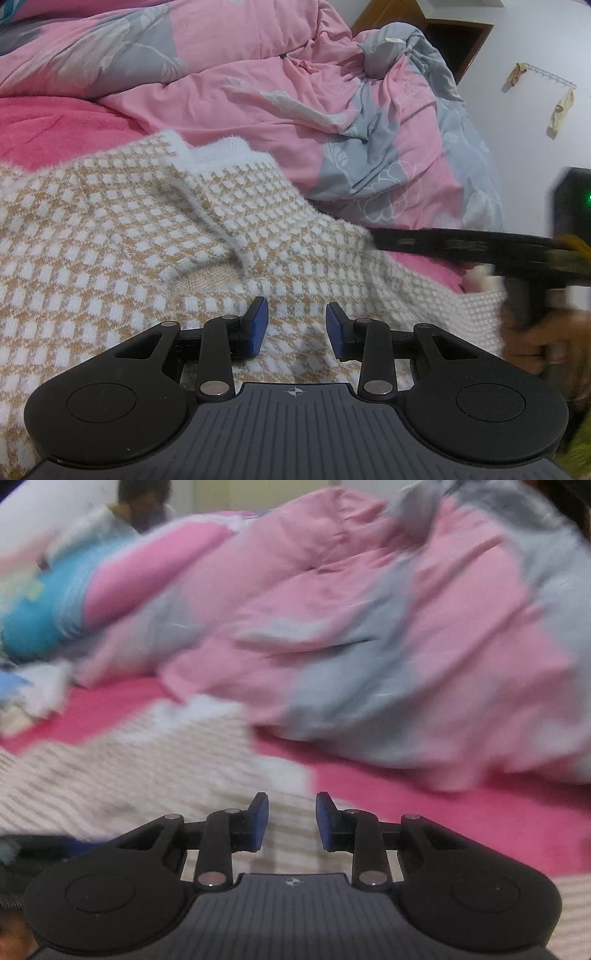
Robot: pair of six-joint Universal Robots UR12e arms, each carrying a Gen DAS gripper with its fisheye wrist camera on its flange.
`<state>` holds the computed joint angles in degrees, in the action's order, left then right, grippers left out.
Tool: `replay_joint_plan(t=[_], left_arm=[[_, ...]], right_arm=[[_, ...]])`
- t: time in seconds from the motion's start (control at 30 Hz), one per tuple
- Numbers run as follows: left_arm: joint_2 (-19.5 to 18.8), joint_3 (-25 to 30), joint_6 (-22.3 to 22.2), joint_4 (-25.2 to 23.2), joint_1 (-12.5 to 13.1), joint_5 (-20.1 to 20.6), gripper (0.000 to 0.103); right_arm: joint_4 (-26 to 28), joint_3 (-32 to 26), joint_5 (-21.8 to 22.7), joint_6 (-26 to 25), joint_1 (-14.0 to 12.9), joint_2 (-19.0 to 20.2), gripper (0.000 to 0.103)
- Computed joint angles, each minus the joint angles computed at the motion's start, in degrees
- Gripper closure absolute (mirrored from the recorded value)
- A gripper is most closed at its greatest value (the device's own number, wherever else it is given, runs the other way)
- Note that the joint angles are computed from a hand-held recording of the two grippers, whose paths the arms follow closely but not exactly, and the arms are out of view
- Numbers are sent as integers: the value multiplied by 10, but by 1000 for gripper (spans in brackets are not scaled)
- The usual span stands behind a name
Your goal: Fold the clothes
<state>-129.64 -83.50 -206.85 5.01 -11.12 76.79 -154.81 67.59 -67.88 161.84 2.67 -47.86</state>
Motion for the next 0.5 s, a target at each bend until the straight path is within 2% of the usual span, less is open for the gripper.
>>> replay_joint_plan(t=[0.07,0.1,0.2,0.3,0.33,0.37,0.4,0.43,0.5], left_arm=[[0,0,-1,0,0,-2,68],[0,-1,-3,1,1,-3,68],[1,-1,0,0,1,-1,68],[1,0,1,-1,0,1,68],[0,0,0,-1,0,0,68],[0,0,-1,-1,1,-2,68],[0,-1,-3,0,1,-4,68],[0,-1,-4,2,2,-5,68],[0,-1,-5,2,2,-5,68]], right_arm=[[24,-20,-58,-7,11,19,77],[12,-17,-61,4,11,21,77],[-10,-5,-62,32,13,9,77],[-32,0,-30,39,11,8,78],[-24,-6,-42,33,12,12,78],[-3,-17,-73,22,15,21,80],[0,-17,-79,26,14,21,80],[-12,-8,-64,42,8,13,83],[-37,10,-33,77,-3,-1,83]])
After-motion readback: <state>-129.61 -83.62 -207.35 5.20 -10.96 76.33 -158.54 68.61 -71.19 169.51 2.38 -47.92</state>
